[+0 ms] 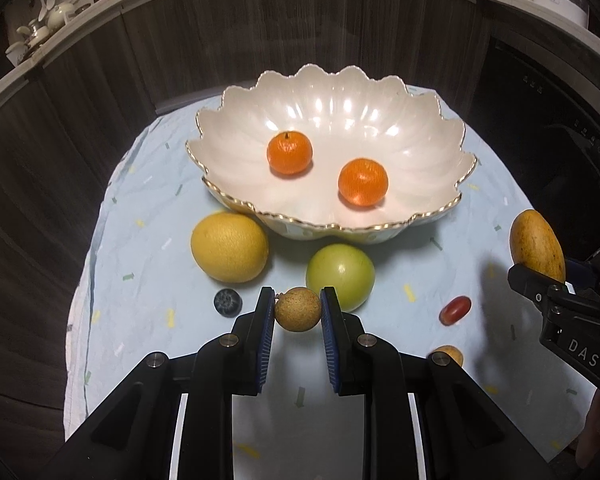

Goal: Organize fruits
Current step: 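Lift the longan and mango and carry them over the white bowl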

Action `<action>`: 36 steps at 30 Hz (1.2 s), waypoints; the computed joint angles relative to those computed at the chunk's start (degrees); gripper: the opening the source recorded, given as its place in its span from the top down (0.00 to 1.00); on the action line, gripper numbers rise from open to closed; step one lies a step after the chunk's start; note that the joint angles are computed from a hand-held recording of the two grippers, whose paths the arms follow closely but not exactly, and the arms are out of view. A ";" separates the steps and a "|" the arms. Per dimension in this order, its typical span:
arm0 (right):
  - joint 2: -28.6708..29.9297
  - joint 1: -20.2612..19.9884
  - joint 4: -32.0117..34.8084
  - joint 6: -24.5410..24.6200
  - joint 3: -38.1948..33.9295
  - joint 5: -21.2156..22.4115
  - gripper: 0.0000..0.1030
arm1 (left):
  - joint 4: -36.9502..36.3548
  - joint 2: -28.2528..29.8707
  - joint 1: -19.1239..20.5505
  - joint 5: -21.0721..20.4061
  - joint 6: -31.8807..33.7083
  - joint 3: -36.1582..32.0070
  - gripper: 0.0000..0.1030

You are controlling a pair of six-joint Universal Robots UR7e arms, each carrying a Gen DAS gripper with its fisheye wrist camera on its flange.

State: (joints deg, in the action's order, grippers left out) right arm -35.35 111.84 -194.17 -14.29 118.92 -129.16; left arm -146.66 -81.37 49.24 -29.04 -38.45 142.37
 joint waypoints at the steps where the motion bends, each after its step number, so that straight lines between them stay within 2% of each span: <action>1: -0.11 0.18 -0.01 -0.14 -0.14 -0.01 0.53 | 0.11 -0.16 -0.11 0.11 0.10 -0.08 0.77; 17: -0.28 2.26 0.67 -2.25 -4.44 1.05 0.53 | -4.30 -0.25 0.48 2.04 6.81 -3.14 0.77; 36: 3.71 3.16 2.61 -6.45 -14.22 2.04 0.53 | -16.14 3.50 5.13 2.21 21.49 -9.02 0.77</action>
State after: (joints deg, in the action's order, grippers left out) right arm -31.65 114.99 -191.56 -20.75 104.71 -127.11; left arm -162.80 -77.87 54.37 -26.83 -16.95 133.35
